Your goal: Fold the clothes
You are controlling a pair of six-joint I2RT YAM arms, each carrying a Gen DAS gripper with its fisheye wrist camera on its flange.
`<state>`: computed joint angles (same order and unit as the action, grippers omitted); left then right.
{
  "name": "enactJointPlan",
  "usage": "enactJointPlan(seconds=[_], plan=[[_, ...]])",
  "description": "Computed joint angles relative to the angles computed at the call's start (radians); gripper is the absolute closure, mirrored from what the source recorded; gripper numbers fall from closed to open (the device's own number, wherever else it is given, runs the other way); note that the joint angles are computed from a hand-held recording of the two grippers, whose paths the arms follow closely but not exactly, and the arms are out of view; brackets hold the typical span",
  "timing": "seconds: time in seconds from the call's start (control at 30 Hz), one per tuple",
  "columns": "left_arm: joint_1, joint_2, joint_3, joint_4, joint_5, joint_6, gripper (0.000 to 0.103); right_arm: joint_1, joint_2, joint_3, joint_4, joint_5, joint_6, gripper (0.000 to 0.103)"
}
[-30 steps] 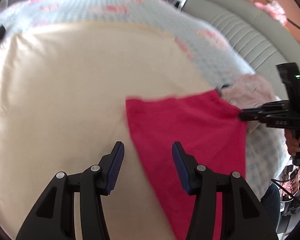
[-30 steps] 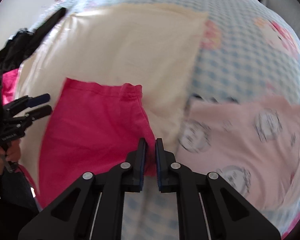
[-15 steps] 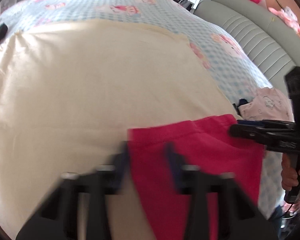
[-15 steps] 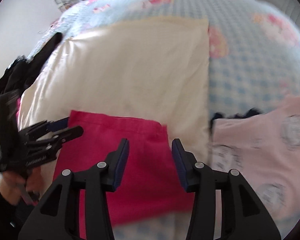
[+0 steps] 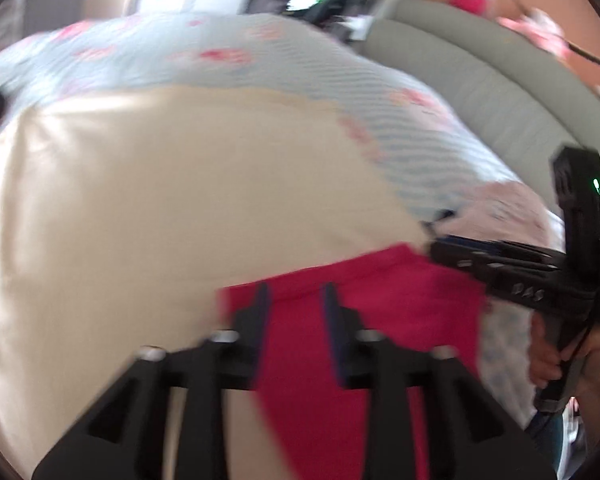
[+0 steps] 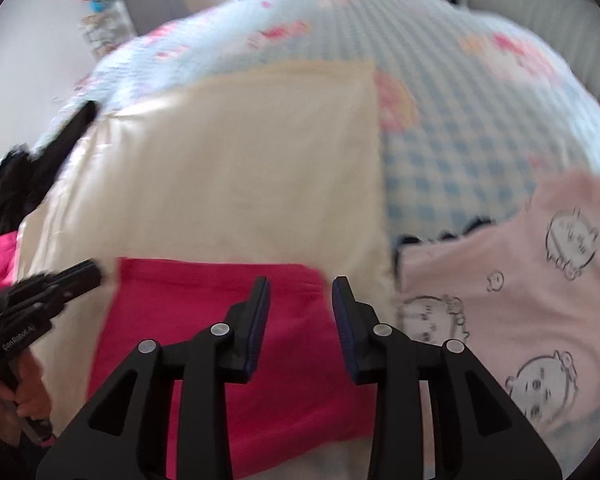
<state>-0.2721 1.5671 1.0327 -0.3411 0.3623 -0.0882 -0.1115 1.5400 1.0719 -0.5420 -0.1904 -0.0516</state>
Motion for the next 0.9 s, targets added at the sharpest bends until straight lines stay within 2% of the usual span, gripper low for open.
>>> enactJointPlan(seconds=[0.1,0.17,0.23,0.27,0.33,0.4,0.43,0.47,0.53,0.67,0.77,0.9], plan=[[-0.071,0.063,0.042,-0.030,-0.052,0.043,0.048,0.003,-0.001,-0.013,-0.035,-0.038,-0.012,0.069],[-0.081,0.099,0.062,-0.064,-0.143,0.054,0.048,0.013,0.060,-0.001,-0.043,0.003,-0.040,0.070],[-0.064,0.126,0.080,-0.098,-0.209,0.042,0.056,0.011,0.095,-0.002,-0.036,0.038,-0.048,0.076],[-0.052,0.136,0.089,-0.115,-0.233,0.033,0.059,-0.008,0.097,-0.003,-0.034,0.032,-0.038,0.084],[-0.008,0.088,0.080,-0.148,-0.209,0.017,0.058,-0.042,0.070,-0.003,-0.041,0.017,0.001,0.082],[-0.005,0.019,0.045,-0.154,-0.190,0.028,0.058,-0.042,-0.001,-0.029,-0.039,0.022,0.024,0.078],[-0.013,-0.019,0.025,-0.163,-0.159,0.034,0.057,-0.035,-0.047,-0.050,-0.041,0.029,0.032,0.070],[-0.023,-0.056,0.004,-0.171,-0.133,0.037,0.057,-0.024,-0.105,-0.080,-0.048,0.028,0.046,0.067],[-0.061,-0.122,-0.054,-0.176,-0.128,0.017,0.055,-0.017,-0.197,-0.142,-0.057,0.000,0.073,0.066],[-0.153,-0.250,-0.159,-0.190,-0.128,-0.037,0.055,0.060,-0.416,-0.314,-0.091,0.009,0.218,0.064],[-0.197,-0.343,-0.241,-0.218,-0.150,-0.068,0.055,0.092,-0.542,-0.436,-0.111,0.006,0.306,0.064],[-0.297,-0.478,-0.319,-0.289,-0.265,-0.083,0.055,0.213,-0.713,-0.557,-0.171,0.083,0.392,0.062]])
